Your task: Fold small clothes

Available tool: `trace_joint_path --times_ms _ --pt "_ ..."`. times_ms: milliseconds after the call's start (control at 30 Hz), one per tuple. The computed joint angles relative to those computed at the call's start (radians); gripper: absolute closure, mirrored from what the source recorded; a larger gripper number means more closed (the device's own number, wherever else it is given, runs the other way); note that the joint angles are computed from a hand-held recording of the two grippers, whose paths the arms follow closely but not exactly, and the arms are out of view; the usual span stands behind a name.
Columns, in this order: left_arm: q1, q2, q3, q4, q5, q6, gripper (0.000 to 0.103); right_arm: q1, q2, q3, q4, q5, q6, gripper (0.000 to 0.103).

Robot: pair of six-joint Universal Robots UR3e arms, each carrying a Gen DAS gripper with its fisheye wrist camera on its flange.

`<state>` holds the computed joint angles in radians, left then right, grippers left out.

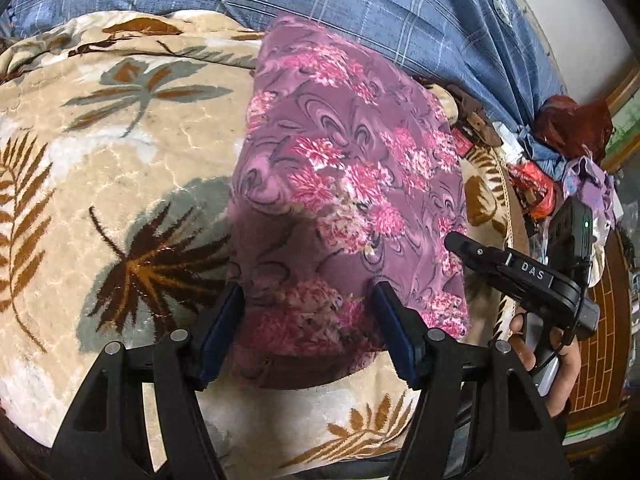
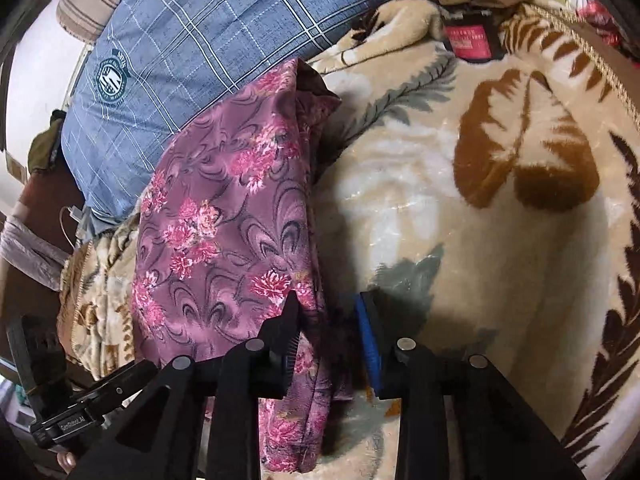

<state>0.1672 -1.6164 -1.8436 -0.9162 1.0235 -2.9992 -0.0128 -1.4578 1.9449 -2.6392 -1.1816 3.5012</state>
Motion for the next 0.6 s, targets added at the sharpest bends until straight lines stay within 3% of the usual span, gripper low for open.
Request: trace_joint_path --times_ms 100,267,600 --pt "0.016 -0.006 -0.003 -0.003 -0.014 -0.016 0.037 -0.049 -0.026 0.054 -0.038 0.061 -0.008 0.061" --pt "0.035 0.009 -0.033 -0.003 -0.053 -0.024 0.037 -0.102 -0.037 0.11 -0.107 0.134 0.035 0.057" --pt "0.029 0.007 -0.016 -0.012 -0.05 -0.03 0.037 -0.113 -0.039 0.124 -0.155 0.149 0.087 0.052"
